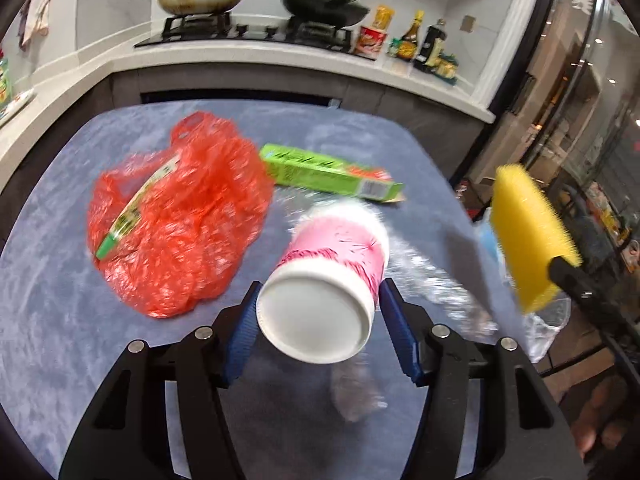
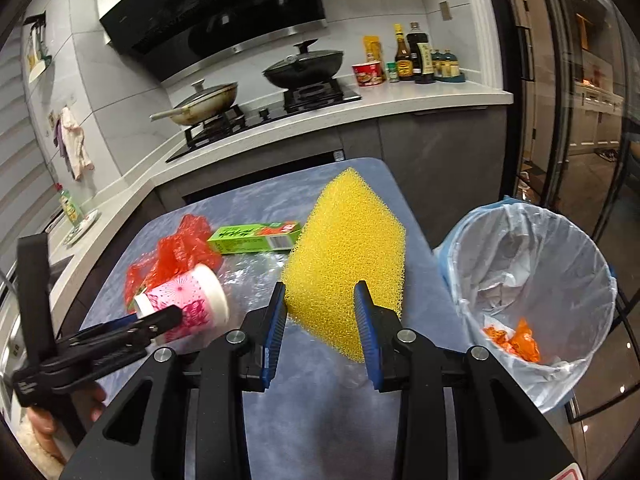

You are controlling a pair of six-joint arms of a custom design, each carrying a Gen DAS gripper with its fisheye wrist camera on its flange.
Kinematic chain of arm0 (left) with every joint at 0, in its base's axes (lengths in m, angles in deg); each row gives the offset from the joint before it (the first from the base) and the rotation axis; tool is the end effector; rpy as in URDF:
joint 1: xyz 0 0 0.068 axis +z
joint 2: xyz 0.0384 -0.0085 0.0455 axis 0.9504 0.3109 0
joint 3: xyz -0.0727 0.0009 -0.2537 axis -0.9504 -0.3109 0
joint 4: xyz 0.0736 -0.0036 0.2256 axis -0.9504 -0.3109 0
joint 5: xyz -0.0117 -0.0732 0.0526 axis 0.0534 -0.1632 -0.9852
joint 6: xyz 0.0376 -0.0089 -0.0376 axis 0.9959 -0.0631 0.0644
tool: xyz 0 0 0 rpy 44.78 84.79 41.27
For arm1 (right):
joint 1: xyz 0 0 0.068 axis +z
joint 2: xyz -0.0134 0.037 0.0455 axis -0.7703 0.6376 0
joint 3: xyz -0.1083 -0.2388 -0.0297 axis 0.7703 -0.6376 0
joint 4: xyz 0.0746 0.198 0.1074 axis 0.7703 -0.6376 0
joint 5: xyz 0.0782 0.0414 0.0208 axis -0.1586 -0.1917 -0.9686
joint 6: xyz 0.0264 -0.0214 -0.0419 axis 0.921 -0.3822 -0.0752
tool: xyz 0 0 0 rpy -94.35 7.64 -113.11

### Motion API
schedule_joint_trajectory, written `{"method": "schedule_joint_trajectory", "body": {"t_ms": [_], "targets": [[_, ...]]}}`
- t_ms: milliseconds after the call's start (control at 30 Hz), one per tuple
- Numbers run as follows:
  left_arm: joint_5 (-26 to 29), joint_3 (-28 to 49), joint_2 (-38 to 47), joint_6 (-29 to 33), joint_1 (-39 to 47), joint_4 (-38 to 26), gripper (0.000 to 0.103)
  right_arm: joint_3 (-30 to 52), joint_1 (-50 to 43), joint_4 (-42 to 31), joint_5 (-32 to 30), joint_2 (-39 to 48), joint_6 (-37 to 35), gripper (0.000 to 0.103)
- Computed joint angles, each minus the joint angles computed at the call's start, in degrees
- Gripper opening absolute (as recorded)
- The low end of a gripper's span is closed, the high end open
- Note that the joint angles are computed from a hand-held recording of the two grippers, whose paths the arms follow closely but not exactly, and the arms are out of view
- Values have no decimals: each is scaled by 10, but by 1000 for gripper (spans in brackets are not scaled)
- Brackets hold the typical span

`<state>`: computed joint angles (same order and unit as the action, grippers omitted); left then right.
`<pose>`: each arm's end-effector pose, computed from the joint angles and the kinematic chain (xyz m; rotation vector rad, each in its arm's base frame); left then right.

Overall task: Collect trash
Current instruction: 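Carry cup and sponge over the bin and open both tools to drop them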

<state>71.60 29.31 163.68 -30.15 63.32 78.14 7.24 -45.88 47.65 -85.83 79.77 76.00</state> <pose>0.1872 -0.0305 0.1078 -0.1521 2.3922 -0.2890 0.1912 0.0234 0.1298 -0.0685 2.2601 0.3754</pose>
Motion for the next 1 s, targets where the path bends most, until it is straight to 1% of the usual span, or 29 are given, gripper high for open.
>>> {"method": "schedule_joint_trajectory", "body": {"t_ms": [67, 167, 233, 367, 433, 567, 633, 733, 833, 867, 1000], "targets": [[2, 12, -32, -16, -30, -36, 55, -3, -50, -15, -27, -15, -14, 32], [-26, 31, -45, -36, -84, -54, 54, 0, -142, -36, -84, -18, -39, 32], [-36, 51, -37, -50, -115, -57, 54, 7, -196, -51, -114, -17, -57, 32], [-54, 96, -12, -74, -176, -62, 54, 20, -283, -72, -154, -12, -101, 32], [-66, 122, 6, -80, -204, -64, 54, 31, -325, -71, -172, 12, -121, 32], [-83, 197, 72, -90, -260, -59, 54, 71, -384, -58, -195, 97, -145, 32], [-84, 245, 121, -93, -283, -51, 54, 99, -401, -50, -200, 147, -150, 32], [-58, 330, 208, -96, -299, -48, 54, 147, -421, -60, -212, 216, -157, 32], [-50, 417, 293, -97, -313, -59, 54, 179, -435, -62, -213, 265, -166, 33], [-56, 443, 316, -97, -319, -68, 54, 188, -436, -64, -213, 278, -167, 33], [-46, 520, 392, -103, -330, -88, 54, 217, -441, -64, -207, 327, -176, 34]]}}
